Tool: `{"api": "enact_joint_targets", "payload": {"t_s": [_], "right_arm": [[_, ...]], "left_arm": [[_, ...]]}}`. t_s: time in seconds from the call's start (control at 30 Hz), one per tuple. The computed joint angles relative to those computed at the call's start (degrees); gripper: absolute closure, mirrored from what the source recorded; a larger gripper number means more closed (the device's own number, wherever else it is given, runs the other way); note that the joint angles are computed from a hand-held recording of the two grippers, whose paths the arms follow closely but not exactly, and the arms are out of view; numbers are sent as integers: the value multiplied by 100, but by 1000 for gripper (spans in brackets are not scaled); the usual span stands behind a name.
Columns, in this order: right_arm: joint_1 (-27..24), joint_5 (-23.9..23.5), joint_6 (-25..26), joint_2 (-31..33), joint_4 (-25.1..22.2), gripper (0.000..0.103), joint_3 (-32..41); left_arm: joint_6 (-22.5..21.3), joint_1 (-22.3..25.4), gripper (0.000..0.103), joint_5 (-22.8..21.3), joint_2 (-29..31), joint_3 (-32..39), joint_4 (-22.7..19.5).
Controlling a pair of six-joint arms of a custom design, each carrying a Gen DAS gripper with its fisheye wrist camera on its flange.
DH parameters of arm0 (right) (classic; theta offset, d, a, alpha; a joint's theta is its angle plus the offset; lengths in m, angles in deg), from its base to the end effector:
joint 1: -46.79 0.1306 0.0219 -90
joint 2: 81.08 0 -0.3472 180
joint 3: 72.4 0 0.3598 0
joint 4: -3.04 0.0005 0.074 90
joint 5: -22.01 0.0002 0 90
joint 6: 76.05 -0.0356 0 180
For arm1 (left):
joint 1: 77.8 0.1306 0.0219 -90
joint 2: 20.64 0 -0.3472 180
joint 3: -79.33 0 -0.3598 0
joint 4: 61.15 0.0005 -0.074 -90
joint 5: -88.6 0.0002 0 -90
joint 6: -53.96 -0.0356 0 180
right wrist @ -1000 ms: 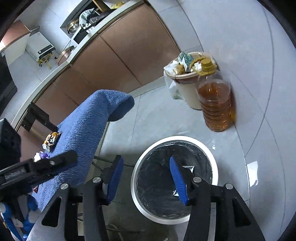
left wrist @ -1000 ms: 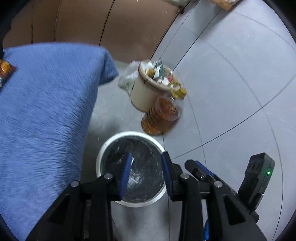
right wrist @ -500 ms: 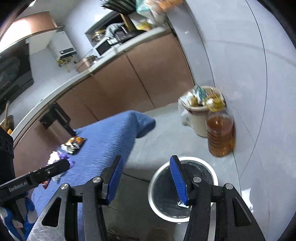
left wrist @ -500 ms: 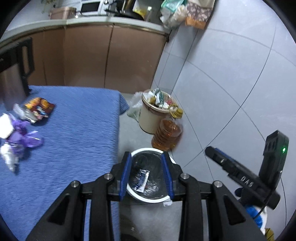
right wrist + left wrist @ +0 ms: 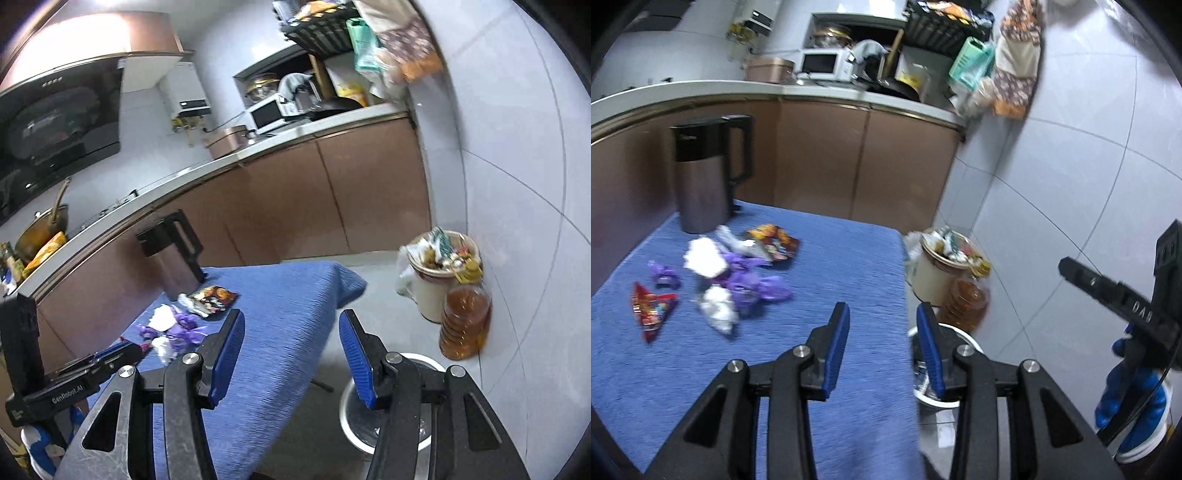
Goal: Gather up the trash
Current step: 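Move both open tools back over the trash pile on the table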
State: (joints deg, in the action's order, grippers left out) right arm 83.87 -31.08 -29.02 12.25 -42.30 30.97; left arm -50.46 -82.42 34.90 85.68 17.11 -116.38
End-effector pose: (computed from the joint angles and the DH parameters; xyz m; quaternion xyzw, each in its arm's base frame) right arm 0.3960 0.2719 0.4806 0.1885 0.8340 0.0650 0.5145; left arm 0.5426 -0.0655 0.4641 0.2652 0.8417 -0.2536 0.3962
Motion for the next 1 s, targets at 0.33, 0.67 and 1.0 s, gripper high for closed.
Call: {"api": "enact_joint_targets", "payload": {"t_s": [0.33,0.67,1.0], "right_arm": [[176,0,422,893,-390,50,1290],[134,-387,752,1797,-838,50,2450],[-117,-1183,1118,2900,-1395,50,3727]], "left_arm": [[86,1127,61,186,240,114,440],[399,1770,57,117,1171,1033,172],[16,1594,57,91,1733,1569,-107]]}}
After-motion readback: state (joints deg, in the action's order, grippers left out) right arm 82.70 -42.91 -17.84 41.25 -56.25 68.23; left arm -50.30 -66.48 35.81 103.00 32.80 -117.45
